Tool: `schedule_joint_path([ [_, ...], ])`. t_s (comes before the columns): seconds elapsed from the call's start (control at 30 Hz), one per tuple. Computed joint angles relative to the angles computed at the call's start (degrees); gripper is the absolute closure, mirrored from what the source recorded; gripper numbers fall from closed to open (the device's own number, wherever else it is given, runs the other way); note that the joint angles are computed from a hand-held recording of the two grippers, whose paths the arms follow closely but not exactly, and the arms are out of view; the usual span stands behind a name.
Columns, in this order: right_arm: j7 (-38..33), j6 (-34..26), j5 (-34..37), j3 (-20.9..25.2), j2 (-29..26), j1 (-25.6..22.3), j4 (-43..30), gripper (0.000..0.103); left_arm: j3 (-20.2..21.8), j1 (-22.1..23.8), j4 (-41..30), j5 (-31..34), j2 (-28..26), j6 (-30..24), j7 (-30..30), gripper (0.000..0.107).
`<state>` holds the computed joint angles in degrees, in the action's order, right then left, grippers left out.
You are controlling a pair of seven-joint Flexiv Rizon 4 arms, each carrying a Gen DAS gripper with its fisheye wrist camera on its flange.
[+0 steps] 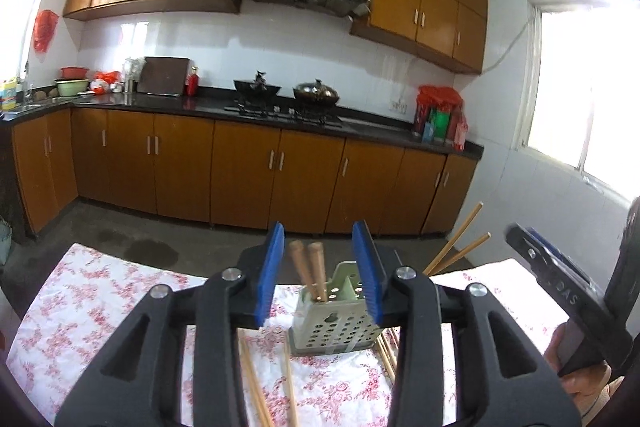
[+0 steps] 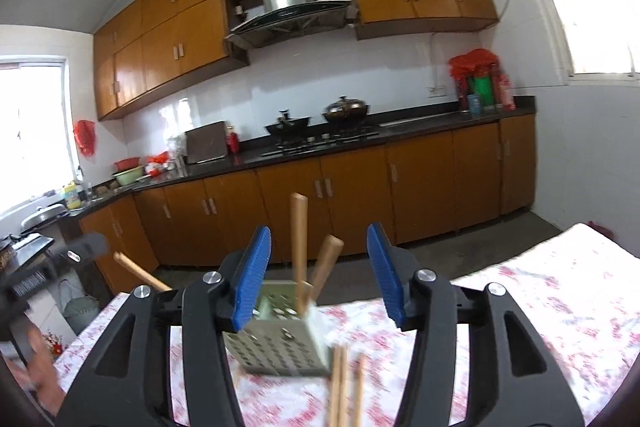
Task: Organize utensils
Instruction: 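Close the right tool on a chopstick while the left tool grasps another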
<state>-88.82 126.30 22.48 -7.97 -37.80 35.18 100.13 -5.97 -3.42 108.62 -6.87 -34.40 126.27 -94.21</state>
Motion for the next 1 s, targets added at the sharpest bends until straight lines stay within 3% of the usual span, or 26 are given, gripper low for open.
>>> schedule_joint_path([
  [0.1,-1.2,-4.2,4.4,-3.1,0.4,2.4,2.4,0.051,1.0,0.4,5.5,-0.5,1.7,3.6,-2.3,0.069],
  [0.17,0.4,-8.6,3.4,-3.5,0.0,1.9,3.5,0.052,2.9,-1.2,7.6,-3.3,1.8,3.6,-1.3,0.069],
  [0.27,4.0,-18.8,-1.9,0.2,-1.5,-2.5,3.8,0.070,4.6,-2.7,9.7,-7.7,0.7,-1.1,1.0,0.069],
  [0.3,5.2,-22.3,-4.8,3.6,-2.4,-5.7,3.2,0.075,4.3,-2.4,10.0,-8.2,0.4,-3.4,1.1,0.069],
  [0.37,6.0,-27.2,-8.5,8.9,-4.0,-10.3,2.0,0.080,2.4,0.1,10.3,-7.5,-0.9,-8.1,-0.1,0.070],
  [0.43,7.2,-29.1,-10.6,10.3,-5.3,-11.3,1.4,0.080,-0.8,4.0,10.6,-4.6,-2.1,-10.6,-2.0,0.074],
  [0.57,9.6,-30.0,-14.0,10.1,-6.6,-10.8,1.4,0.080,-4.2,7.5,10.1,-1.1,-4.3,-13.2,-4.4,0.076],
  [0.7,11.8,-29.9,-17.7,7.0,-7.2,-8.7,2.2,0.084,-5.8,8.8,9.0,1.3,-6.1,-15.0,-4.8,0.079],
  [0.77,13.9,-29.2,-18.6,3.0,-7.4,-5.6,3.0,0.095,-5.3,7.8,8.1,1.3,-7.0,-15.9,-4.5,0.081],
  [1.0,19.1,-27.5,-22.3,0.7,-7.3,-5.6,5.0,0.095,-2.5,3.9,6.4,-0.8,-7.9,-20.6,-2.4,0.087],
])
